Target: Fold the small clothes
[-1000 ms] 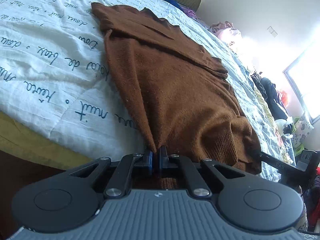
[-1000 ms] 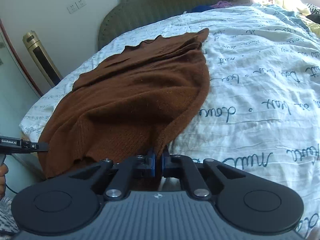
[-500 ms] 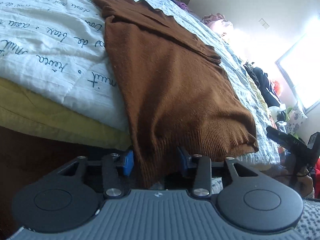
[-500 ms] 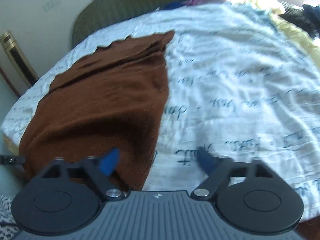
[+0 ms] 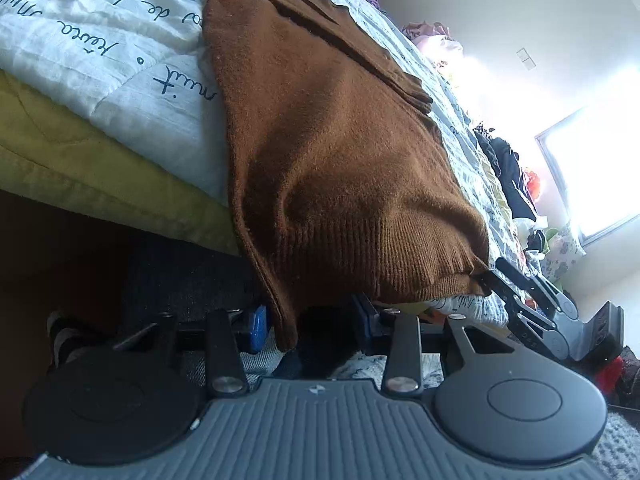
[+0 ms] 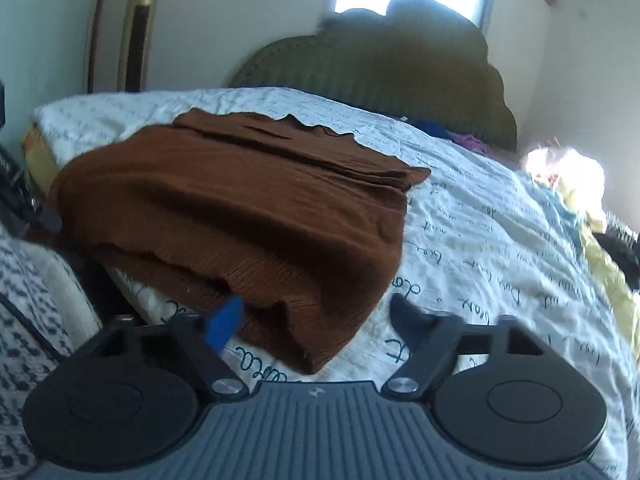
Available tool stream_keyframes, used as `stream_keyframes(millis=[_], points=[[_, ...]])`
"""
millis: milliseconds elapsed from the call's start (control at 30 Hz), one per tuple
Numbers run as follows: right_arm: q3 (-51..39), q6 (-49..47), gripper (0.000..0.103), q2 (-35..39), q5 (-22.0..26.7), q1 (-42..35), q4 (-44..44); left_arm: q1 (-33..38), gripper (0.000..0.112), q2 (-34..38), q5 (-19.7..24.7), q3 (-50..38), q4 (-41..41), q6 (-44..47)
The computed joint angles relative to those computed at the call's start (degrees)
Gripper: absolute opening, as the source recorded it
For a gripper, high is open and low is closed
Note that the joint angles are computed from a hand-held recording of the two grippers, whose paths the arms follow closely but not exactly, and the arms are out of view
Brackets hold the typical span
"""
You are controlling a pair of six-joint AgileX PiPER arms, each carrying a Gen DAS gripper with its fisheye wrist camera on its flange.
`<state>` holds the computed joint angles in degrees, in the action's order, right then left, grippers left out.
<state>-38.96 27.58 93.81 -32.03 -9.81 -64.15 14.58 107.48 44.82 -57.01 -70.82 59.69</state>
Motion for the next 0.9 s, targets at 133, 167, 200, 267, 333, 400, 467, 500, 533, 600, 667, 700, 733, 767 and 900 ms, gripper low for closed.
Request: stream_keyframes(millis=[133,167,200,267,333,400,467,500,533,600,667,700,733,767,900], points=[[-3.8,4.8,0.028,2.3,3.0,2.1,-7.1,0.3,0.059,0.0,-0.1,-0.9,0.7,-1.5],[-4.0,4.6,0.028,2.3,3.3,2.2,-8.2,0.5,0.064,0.2,0.3,-1.1,0.5,-1.9],[-3.9,3.4,0.028,2.3,3.6,2.5,-7.8,0.7,0.068,0.4,0.9,-1.5,0.6,-2.7],[-3.7,4.6,0.029,1.8,2.1,1.9,-11.5,1.2,0.073,0.3,1.6,-1.8,0.9,-3.4],[-2.5,2.6,0.029,0.4,2.1,2.1,-11.0,0.8,0.066,-0.2,1.2,-1.9,1.5,-2.9],[-2.2,0.4,0.029,0.6,3.5,2.9,-10.0,-0.4,0.044,-0.4,0.2,-2.6,4.4,-5.2],[-2.4,-3.9,0.023,1.8,6.0,4.6,-6.5,-1.4,0.007,-0.7,-0.9,-2.7,5.8,-6.1],[-2.6,-2.7,0.012,1.9,5.4,4.4,-7.2,-2.2,0.001,-1.3,-2.4,-2.6,7.8,-7.8],[-3.0,0.8,0.002,1.7,4.3,3.7,-9.1,-2.7,0.002,-1.9,-3.6,-2.5,9.1,-8.7],[-2.5,3.9,0.002,0.0,0.1,1.2,-11.2,-2.3,0.002,-2.8,-4.2,-1.6,8.2,-8.0],[-2.1,7.2,0.001,-2.4,-1.7,-0.6,-13.6,-1.4,0.002,-3.5,-2.9,-1.7,8.5,-8.4],[-2.0,9.3,0.001,-3.4,-2.7,-1.6,-15.4,-1.1,0.002,-4.1,-2.5,-1.5,8.0,-7.9],[-1.9,11.0,0.002,-4.3,-4.3,-2.8,-17.1,-0.7,0.002,-4.4,-1.4,-1.7,8.3,-8.0],[-2.1,13.4,0.001,-5.2,-5.6,-3.9,-19.5,-0.4,0.002,-4.6,-0.4,-2.3,9.0,-8.9],[-1.3,17.2,0.001,-7.7,-8.1,-7.4,-24.6,1.5,0.002,-5.2,3.1,-2.6,10.5,-10.6]])
